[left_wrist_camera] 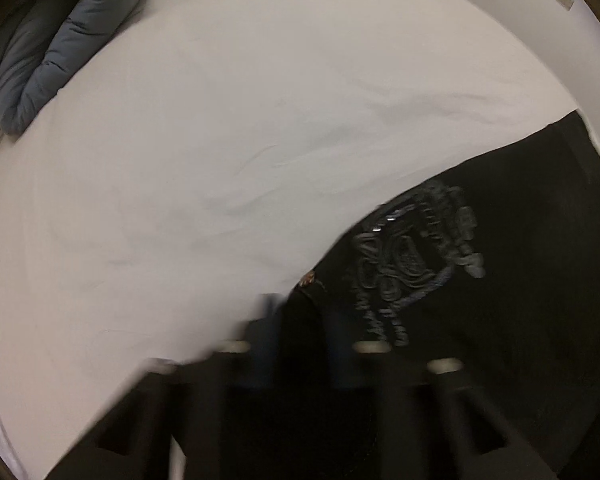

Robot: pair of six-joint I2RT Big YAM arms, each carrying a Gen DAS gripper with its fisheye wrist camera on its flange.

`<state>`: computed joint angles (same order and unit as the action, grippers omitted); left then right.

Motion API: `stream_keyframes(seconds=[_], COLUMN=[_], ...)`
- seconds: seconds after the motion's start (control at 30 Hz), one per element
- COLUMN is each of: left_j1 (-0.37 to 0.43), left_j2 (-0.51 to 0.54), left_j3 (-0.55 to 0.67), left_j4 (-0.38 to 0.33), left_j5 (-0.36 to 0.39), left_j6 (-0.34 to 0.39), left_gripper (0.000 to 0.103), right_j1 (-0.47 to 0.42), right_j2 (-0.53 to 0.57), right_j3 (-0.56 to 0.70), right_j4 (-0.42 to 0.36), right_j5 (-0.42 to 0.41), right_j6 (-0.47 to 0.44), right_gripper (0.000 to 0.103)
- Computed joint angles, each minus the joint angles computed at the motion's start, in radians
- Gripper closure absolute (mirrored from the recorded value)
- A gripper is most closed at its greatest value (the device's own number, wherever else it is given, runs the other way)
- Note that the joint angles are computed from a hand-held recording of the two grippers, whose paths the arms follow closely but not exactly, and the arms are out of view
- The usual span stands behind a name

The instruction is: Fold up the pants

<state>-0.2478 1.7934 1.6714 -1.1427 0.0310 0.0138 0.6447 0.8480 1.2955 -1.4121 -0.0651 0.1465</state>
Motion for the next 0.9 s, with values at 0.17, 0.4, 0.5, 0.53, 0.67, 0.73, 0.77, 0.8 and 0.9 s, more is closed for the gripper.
stream_keyframes(seconds=[0.17,0.4,0.5,0.53,0.67,0.73,0.77,0.8,0.9], left_j1=[-0.056,-0.135,-0.147,-0.149,-0.136,-0.126,-0.121,-0.120,-0.102], left_j2=[-0.119,-0.300,-0.348,-0.363,-0.378,-0.372,-0.370,-0.372,-0.360], left_j3=[-0.144,-0.332,-0.375,-0.390,-0.400,-0.397,-0.396,-0.399,-0.389], left_j4=[0.128,0.263,0.291,0.304,0.311,0.315,0.318,0.320,0.328], left_j5=[-0.121,-0.225,-0.244,-0.248,-0.228,-0.219,-0.213,-0.210,-0.194], left_j6=[0.021,0.031,0.041,0.041,0.037,0.038,0.040,0.036,0.045], left_gripper=[0.101,0.101,0.101,0.101,0.101,0.101,0.101,0.101,0.101], right_j1=[-0.017,0.021,0.046,0.052,0.066,0.081,0.086,0.089,0.088], right_j2=[0.144,0.382,0.460,0.481,0.566,0.599,0.612,0.628,0.642], right_j3=[0.069,0.244,0.310,0.327,0.395,0.413,0.418,0.424,0.414], right_j4=[0.111,0.138,0.109,0.100,0.032,0.000,-0.017,-0.038,-0.046], right_j5=[0.001,-0.017,0.017,0.021,0.057,0.087,0.108,0.122,0.120], right_j6=[-0.128,-0.324,-0.421,-0.447,-0.529,-0.546,-0.546,-0.541,-0.488], right_gripper=[0.028,0.042,0.042,0.042,0.042,0.049,0.056,0.061,0.080])
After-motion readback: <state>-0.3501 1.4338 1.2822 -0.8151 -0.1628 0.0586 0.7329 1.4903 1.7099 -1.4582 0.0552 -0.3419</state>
